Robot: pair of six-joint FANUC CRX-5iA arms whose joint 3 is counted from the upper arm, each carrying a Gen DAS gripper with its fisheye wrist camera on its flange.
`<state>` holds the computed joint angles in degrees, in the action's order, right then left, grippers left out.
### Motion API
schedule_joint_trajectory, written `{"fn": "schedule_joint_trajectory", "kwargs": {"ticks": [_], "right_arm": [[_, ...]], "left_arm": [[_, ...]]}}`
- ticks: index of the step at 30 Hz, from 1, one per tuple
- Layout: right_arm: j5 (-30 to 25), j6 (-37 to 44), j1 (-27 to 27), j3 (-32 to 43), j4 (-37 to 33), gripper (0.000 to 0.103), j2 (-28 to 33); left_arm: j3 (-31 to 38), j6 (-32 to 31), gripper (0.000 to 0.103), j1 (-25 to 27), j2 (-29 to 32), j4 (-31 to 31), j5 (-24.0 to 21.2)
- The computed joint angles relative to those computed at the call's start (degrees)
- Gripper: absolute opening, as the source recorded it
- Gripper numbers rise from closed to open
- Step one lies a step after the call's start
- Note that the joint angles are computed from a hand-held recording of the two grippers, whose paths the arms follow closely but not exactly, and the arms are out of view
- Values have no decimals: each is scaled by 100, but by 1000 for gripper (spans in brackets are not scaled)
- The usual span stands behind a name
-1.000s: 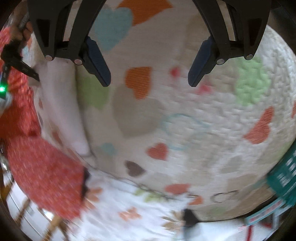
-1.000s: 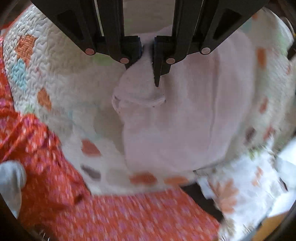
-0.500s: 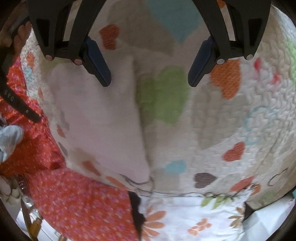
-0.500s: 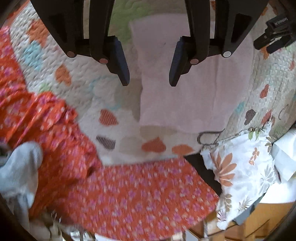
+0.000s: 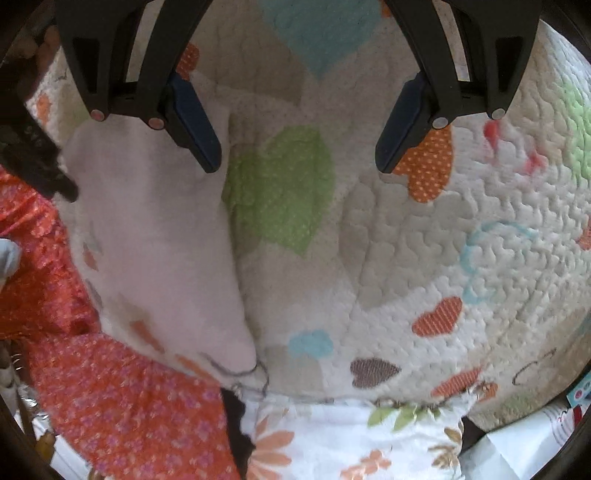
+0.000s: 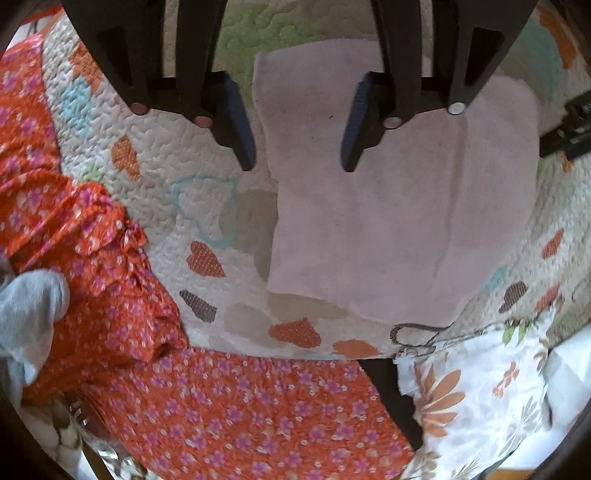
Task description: Fold small clothes
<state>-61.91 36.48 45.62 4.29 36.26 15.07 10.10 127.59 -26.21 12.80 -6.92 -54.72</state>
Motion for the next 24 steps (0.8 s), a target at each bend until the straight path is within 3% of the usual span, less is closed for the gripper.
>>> {"fn": "schedule_joint_trajectory", "kwargs": {"ticks": [2,5,7,9,17,19,20,22,24], "right_arm": [[-86,21,59,-6,81,61,21],[-119,-142,101,-101,178,61,-55],[-174,-377,132,-205,254,61,-156],[-186,-583,164,-315,262,62,-293],[-233,-1697,541,-1272,512,70,-1161],[-154,-1924,656,-1553,347,71,-1453],[-146,-2000,697,-1639,315,72,-1531],[-193,-2206,823,-1853,260,74,-1701],[-238,-2288,908,-1969,175,74,-1780]], "left_arm": [[-97,274,84,-138,-250,-430,139],[11,1067,84,-610,-532,-1688,0],[153,1786,85,-1151,-694,-2853,-404],[172,2162,101,-1492,-822,-3480,-606],[42,3195,103,-3071,-1188,-5623,-1571],[-103,3421,103,-3279,-1258,-5749,-1623],[-249,3450,103,-3281,-1351,-5589,-1438],[-427,3056,103,-2996,-1468,-4883,-925],[-430,2622,103,-2824,-1413,-4388,-802]]}}
